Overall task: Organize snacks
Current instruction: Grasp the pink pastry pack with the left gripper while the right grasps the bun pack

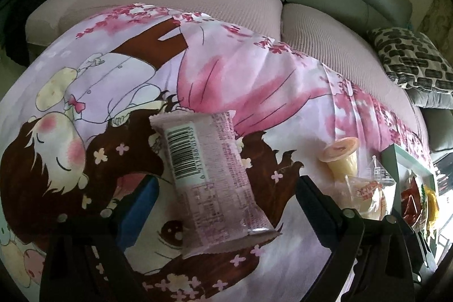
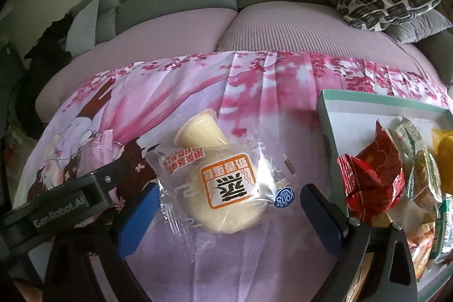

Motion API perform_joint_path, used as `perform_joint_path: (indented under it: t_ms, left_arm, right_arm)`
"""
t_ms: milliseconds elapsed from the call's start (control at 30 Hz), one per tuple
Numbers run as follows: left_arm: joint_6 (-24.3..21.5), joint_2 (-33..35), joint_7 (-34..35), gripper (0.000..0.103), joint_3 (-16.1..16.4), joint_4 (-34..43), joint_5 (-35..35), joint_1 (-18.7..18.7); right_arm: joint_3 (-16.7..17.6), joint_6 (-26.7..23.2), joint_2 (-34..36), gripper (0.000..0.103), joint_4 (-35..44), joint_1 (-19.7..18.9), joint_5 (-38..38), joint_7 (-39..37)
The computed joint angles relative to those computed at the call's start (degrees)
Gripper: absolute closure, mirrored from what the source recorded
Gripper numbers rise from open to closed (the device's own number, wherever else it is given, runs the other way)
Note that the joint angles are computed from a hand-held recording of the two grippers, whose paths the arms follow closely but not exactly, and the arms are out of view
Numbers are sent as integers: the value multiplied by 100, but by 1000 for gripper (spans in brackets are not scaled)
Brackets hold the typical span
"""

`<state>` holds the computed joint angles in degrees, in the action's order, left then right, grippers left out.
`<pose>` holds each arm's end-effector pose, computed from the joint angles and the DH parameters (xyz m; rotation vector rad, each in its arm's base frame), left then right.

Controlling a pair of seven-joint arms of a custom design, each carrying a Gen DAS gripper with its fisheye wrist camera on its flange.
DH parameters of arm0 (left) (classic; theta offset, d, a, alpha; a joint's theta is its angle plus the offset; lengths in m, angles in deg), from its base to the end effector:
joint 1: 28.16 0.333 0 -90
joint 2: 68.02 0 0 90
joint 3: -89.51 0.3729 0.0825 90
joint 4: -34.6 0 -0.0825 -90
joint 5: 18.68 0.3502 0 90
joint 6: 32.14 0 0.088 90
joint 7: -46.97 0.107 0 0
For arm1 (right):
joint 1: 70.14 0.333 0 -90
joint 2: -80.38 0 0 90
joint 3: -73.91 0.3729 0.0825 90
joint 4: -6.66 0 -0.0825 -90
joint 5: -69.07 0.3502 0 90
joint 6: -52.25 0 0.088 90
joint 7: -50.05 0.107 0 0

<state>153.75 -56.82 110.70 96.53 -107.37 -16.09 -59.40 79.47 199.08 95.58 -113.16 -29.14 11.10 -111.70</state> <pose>0.4686 -0.2179 0.3656 -1.9741 2.0137 -0.7652 0.3963 0.4321 0.3911 -1.5777 2.0730 -0.5426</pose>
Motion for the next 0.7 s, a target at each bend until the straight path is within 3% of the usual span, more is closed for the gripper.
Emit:
perform_joint_path:
  t_ms: [33, 133, 200, 267, 533, 633, 700]
  left_arm:
    - [-16, 20, -9, 7, 68, 20, 13, -82]
    - [1, 57, 24, 15, -395, 36, -33, 320]
    - [9, 60, -7, 15, -122, 33, -18, 32]
    - [20, 60, 0, 16, -72, 27, -22, -22]
    - [-57, 81, -199, 24, 775, 41, 106, -830]
    - [-105, 127, -412, 40, 1518, 52, 271, -1528]
    - [-135, 149, -533, 44, 1764, 58, 390, -1737]
  right_arm:
    - [1, 5, -4, 5, -8, -3, 3, -8]
    - [10, -35, -2, 8, -6, -1, 47, -62]
    - [16, -50, -10, 10, -11, -2, 76, -103]
    - [19, -41, -20, 10, -20, -6, 89, -122]
    - [30, 40, -69, 15, -91, -22, 94, -178]
    - [44, 36, -83, 16, -96, -27, 128, -250]
    - [19, 156, -122, 16, -162, -45, 61, -138]
